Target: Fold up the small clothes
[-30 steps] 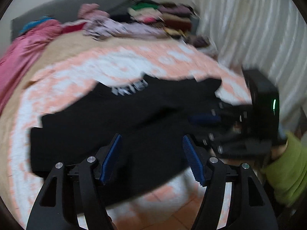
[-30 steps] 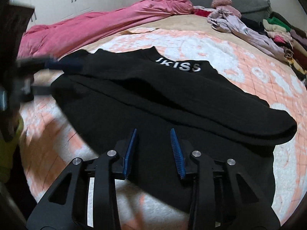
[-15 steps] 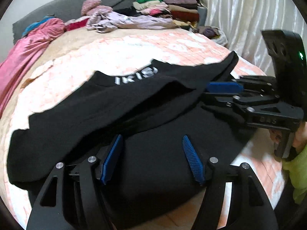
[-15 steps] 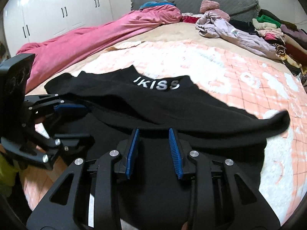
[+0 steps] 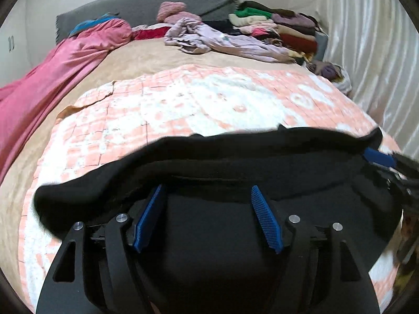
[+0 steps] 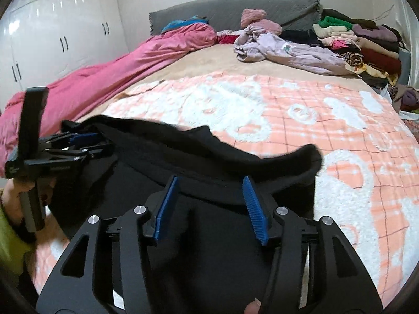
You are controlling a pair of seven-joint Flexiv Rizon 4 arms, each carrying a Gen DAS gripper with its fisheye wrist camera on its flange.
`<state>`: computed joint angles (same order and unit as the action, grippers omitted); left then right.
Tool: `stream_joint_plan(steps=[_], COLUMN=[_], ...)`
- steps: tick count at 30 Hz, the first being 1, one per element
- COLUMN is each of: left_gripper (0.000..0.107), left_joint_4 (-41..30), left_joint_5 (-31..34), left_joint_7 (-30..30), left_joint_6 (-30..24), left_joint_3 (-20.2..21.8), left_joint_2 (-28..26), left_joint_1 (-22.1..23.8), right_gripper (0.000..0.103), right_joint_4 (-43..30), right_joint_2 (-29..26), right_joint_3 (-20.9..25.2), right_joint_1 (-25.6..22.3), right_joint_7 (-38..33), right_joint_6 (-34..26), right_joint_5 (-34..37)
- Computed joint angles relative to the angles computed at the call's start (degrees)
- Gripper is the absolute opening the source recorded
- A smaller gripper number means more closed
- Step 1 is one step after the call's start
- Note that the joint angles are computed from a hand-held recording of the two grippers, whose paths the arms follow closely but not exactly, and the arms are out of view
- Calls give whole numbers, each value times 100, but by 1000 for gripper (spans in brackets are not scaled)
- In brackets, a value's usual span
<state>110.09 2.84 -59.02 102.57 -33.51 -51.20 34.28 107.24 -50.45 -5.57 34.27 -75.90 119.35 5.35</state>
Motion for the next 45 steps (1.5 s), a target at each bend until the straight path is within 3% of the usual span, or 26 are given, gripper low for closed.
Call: stream_joint_plan(steps=[6,12,18,25,32,40,43,45], left_gripper=[72,72,74,76,76,73,61,58], left_joint_4=[-187,241,796,1310,1324,1389,1457,1477], left_joint_5=[-284,-56,463,948,989,606,568,558], left_joint_7=[-287,-634,-1156,-1436,-1084,-764,-737,-708], left_joint_6=[-9,359,725,328,201,-68,-36,-42], left_joint_3=[208,-95,-36,-951,-1158,-1251,-1270,-1245], left_joint_2=[56,186,387,-75,-384,-450,-417,-378], left_joint_1=[-187,513,1151,2532,2753,2772,2775,2736], right_gripper=[51,60,61,61,61,61,61,61], right_joint_4=[28,30,72,317,702,1112,1114,1117], right_joint_2=[23,18,70,82,164,167,163,163], right_joint_3=[-53,-468,-414,-364,-276,473,506,529], right_joint_1=[25,341,180,210,306,-205,-277,-334], right_joint_7=[14,-24,226,372,432,737,751,760], right_joint_6=[193,201,-12,-14,132,809,791,761], right_joint_5=[224,825,946,809,857,703,538,439])
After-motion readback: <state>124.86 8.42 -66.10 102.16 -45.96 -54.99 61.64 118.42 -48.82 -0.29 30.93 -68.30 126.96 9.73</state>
